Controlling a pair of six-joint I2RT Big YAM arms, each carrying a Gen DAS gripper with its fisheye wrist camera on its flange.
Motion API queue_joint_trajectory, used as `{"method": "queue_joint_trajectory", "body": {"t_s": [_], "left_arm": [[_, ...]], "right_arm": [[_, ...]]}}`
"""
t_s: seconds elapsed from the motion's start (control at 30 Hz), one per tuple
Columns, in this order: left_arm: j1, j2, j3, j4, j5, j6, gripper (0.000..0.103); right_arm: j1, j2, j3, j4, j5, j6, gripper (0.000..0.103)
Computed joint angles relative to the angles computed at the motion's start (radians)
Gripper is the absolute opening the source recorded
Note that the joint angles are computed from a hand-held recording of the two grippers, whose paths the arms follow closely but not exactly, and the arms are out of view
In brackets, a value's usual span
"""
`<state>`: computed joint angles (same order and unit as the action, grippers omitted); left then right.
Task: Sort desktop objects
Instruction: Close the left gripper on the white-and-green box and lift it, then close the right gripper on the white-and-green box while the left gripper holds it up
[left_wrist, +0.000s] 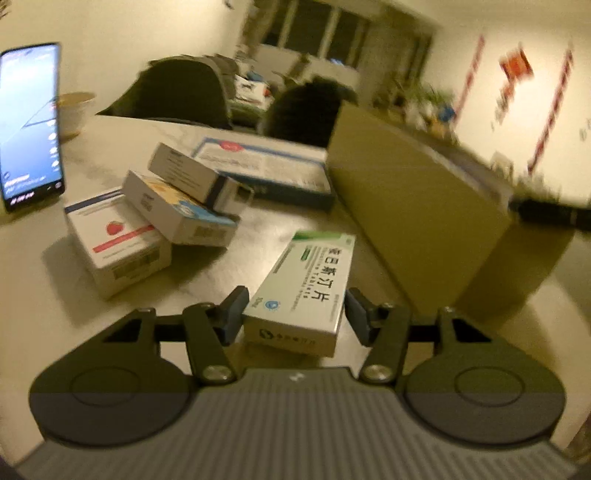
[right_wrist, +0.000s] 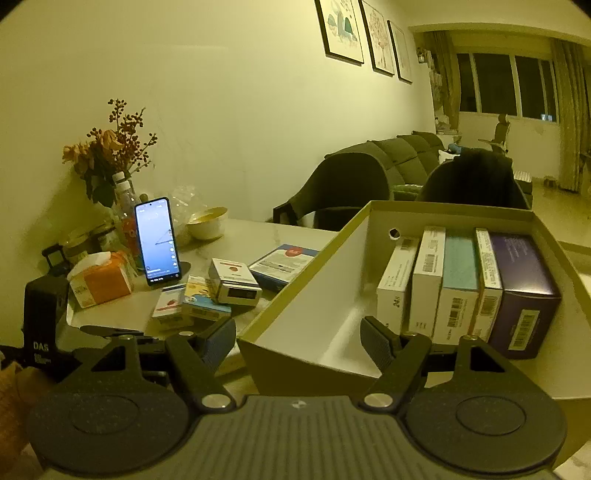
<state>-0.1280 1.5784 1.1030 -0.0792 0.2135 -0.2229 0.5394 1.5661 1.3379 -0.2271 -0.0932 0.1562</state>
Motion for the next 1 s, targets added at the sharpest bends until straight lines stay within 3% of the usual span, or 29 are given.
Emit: {"method": "queue_joint_trajectory", "body": {"t_s": [0.3,0.53,0.7,0.8,1.0], "left_arm": [[-0.025,-0.052,-0.040,0.118,-0.075,-0.156,0.051],[-0.048,-0.092,-0.050,0.171,-0.115,-0.172,0.051],[-0.053,-0.135,-0.061,0.207,-0.131,-0.200,0.051],[-0.057,-0.159,-0.081,0.265,-0.132,-0.211,0.051],[-0.067,-0.176,-0.094,0.314,-0.105,-0.195,0.051]], "right_arm": [[-0.010,0.014,0.015,0.011,-0.113,0.101,0.074],[-0.024,0.021,0.030,0.043,-0.235,0.228,0.069],[-0.024,0.021,0.040,0.037,-0.268,0.217,0.068],[-0.031,0.024,0.041,0.056,-0.328,0.252,0.068],[-0.065,0.044,0.049,0.143,-0.476,0.456,0.068]]}}
